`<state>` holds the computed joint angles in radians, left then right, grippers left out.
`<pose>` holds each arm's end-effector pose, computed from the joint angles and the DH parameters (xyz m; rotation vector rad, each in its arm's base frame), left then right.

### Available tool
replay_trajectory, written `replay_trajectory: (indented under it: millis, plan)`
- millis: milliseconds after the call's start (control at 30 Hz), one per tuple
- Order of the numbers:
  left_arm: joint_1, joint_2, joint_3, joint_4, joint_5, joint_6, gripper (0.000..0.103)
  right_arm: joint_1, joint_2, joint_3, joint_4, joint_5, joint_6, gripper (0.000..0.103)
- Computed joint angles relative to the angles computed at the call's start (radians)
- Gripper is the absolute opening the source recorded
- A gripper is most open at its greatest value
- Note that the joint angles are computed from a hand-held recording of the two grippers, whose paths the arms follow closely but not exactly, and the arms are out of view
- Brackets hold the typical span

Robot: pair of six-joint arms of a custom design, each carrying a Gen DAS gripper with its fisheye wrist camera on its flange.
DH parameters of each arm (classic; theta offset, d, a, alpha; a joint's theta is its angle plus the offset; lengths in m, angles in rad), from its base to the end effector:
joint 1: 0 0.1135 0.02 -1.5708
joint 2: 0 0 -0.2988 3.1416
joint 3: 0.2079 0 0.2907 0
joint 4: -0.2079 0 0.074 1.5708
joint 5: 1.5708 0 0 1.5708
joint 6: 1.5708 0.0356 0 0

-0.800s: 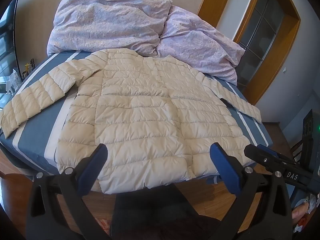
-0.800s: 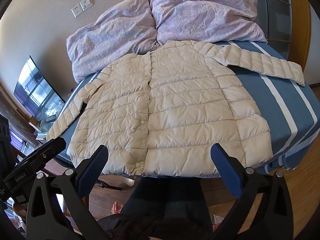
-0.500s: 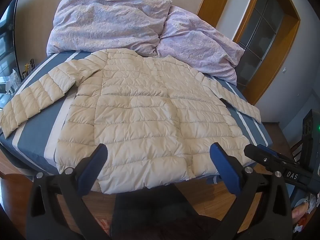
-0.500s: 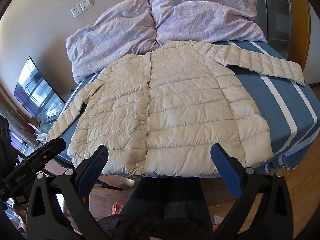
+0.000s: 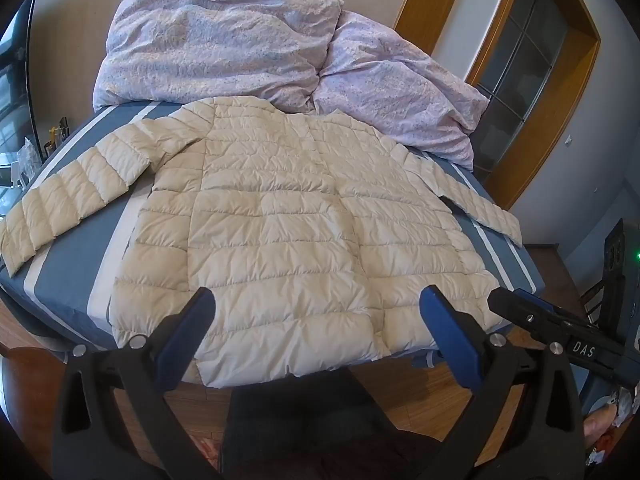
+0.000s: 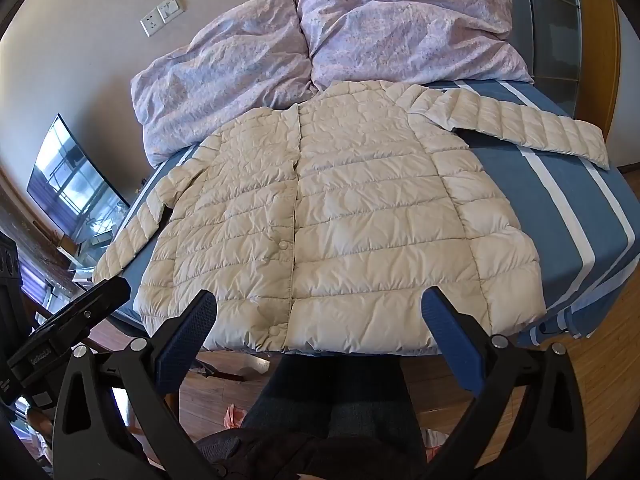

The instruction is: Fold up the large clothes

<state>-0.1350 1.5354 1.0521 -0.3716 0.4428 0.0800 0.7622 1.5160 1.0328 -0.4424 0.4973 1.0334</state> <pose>0.3535 -0.0634 0.2530 0.4552 2.3477 -0.5607 0.2625 0.2271 0.2487 0.5162 2.3053 0.2427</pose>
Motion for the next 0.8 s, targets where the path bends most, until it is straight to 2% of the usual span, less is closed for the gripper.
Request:
replay_trajectory:
  millis: [333, 533, 800]
  plan:
    - [0.000, 0.000, 0.001, -0.001, 0.000, 0.000, 0.101, 0.000, 0.010, 0.021, -0.010, -0.001, 0.002, 0.102]
    - [-0.003, 0.005, 0.006, -0.006, -0.009, 0.002, 0.101, -0.029, -0.010, -0.020, 0.019, -0.013, -0.015, 0.102]
    - [-0.022, 0.102, 0.073, -0.004, -0.066, -0.007, 0.101, -0.089, 0.017, -0.015, 0.023, -0.020, -0.028, 0.102]
